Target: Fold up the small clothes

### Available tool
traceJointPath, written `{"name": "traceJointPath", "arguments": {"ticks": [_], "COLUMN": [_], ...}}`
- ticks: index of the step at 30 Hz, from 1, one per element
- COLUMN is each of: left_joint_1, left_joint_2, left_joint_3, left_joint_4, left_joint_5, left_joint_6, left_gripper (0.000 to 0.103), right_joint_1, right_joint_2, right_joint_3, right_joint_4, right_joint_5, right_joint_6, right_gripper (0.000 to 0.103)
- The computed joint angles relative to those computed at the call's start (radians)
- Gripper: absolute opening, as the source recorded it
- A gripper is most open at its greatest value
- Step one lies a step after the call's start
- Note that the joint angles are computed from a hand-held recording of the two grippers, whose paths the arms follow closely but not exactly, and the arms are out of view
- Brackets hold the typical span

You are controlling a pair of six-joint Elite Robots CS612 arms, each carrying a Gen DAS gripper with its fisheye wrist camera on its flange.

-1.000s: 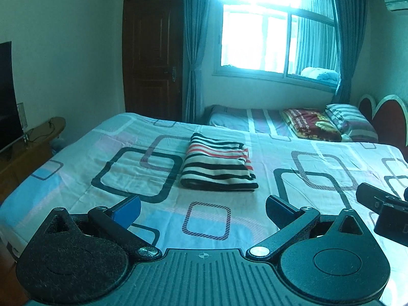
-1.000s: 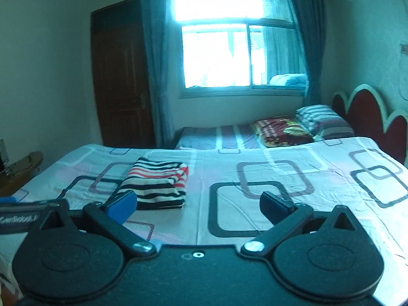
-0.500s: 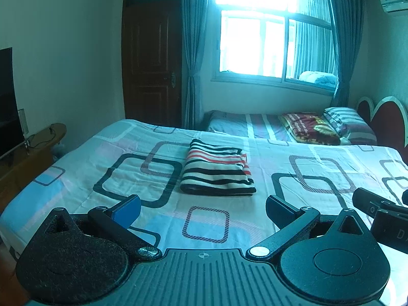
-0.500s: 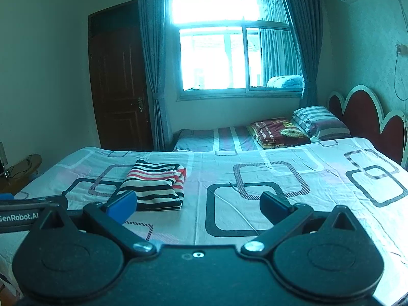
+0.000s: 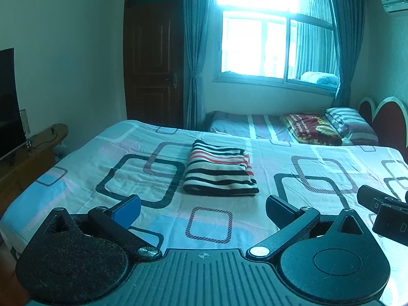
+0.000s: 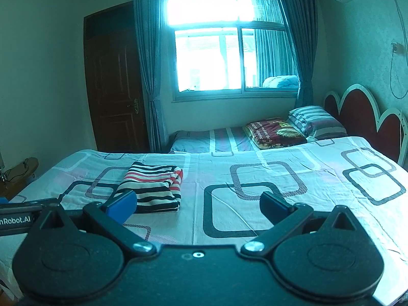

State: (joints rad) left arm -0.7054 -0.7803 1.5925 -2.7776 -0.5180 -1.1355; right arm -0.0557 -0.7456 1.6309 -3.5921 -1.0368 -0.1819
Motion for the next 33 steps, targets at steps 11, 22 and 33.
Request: {"name": "traceJointPath", "arguments": {"ticks": [11, 22, 33], "left_joint_1": [0.0, 0.003, 0.008], "left_joint_2": [0.002, 0.005, 0.009], "left_joint_3": [-0.005, -0.01, -0.013], "left_joint_4": [0.021, 0.022, 0.017], "left_joint_5": [0.003, -0.005, -0.01], "left_joint_6": [-0.018, -0.015, -0.006], "left_gripper": [0.103, 0.103, 0.103], "right_joint_1": [-0.001, -0.001, 0.0], "right_joint_2": [0.0, 0.0, 0.001], "right_joint_3": [-0.003, -0.007, -0.015], "right_joint_4": [0.016, 0.025, 0.04], "right_joint_5": [0.004, 0.004, 0.003], "right_joint_6": [0.0, 0.0, -0.001], "right_gripper": [0.102, 0.102, 0.102]}}
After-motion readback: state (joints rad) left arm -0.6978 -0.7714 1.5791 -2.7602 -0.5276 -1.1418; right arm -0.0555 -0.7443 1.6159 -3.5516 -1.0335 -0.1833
